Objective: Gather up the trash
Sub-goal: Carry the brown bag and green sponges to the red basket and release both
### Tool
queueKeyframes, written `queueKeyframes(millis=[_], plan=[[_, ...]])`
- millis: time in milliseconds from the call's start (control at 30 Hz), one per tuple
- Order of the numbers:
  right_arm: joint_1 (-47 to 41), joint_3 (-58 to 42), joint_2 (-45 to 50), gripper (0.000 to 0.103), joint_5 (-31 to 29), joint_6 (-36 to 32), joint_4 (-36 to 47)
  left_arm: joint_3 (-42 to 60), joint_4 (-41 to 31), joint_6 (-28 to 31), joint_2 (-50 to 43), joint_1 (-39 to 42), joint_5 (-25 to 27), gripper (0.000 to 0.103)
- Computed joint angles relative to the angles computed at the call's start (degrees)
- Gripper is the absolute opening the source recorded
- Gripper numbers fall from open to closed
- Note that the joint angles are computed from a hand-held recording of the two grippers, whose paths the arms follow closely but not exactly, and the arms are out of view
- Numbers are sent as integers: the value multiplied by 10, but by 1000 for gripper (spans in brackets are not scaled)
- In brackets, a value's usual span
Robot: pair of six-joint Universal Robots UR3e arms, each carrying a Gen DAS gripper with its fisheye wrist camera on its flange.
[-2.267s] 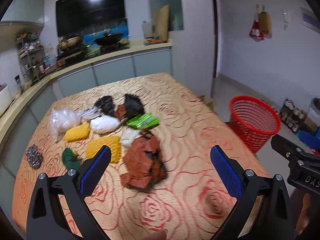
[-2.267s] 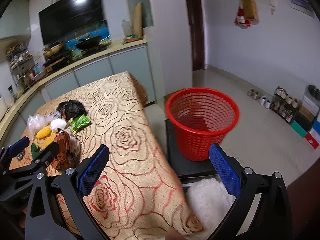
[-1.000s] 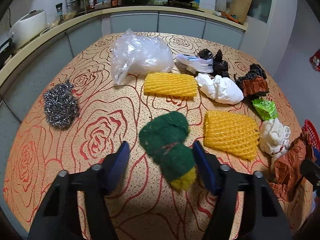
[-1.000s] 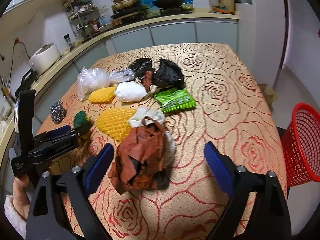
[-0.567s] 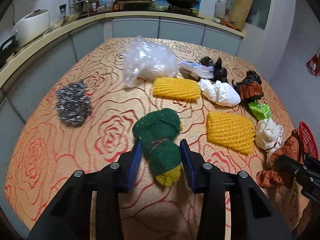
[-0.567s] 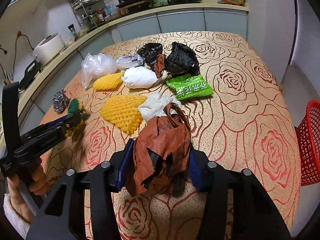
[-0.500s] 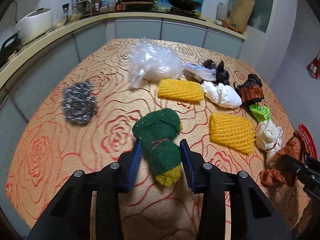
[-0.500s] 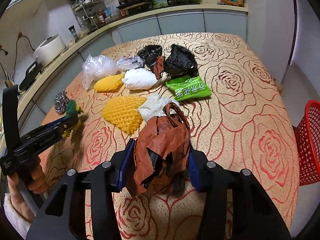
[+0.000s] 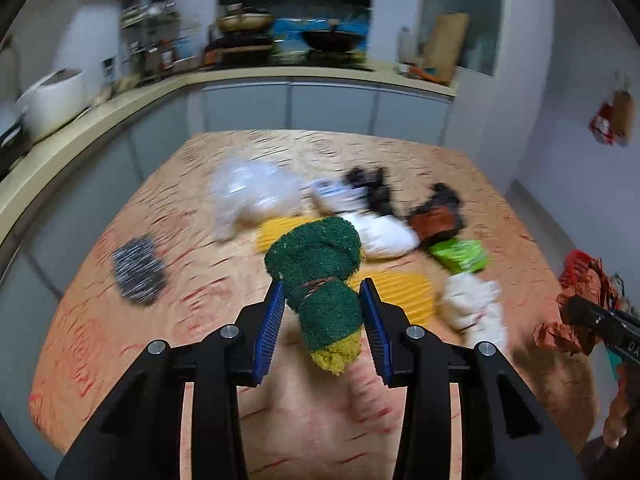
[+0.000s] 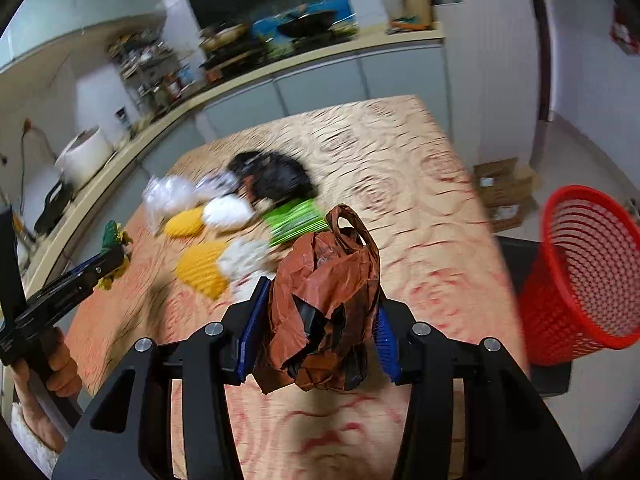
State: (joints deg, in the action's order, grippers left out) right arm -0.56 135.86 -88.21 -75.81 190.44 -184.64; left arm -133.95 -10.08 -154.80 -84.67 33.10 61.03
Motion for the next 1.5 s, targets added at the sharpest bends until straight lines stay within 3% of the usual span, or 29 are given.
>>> queueKeyframes(millis=[167, 333, 500, 633, 833, 1067, 1267, 1433, 1500], plan=[[-120, 70, -105, 46, 32, -36, 25, 77, 38, -59, -79, -136, 55, 38], [-276, 124, -224, 46, 74, -97, 101, 178, 35, -94, -161, -264, 92, 38], [-427, 152, -311, 46, 115, -169, 181, 317, -17, -105, -247, -382, 101, 38], [-499, 152, -305, 46, 124, -206, 195, 436, -78, -113, -326, -454, 92, 38], [-522, 135, -205, 47, 90, -237, 153, 628, -172, -115, -460, -543, 113, 39], [-517, 129, -141, 47, 83, -269, 131, 818, -296, -102, -579, -589, 109, 40], [-530, 121, -116, 54, 101, -275, 141, 890, -352, -79, -627, -600, 103, 44], [-540, 126, -128, 61, 115, -273, 154, 881, -343, -77, -628, -592, 84, 64], [-545, 131, -143, 64, 123, -272, 163, 858, -323, -77, -616, -589, 83, 68]])
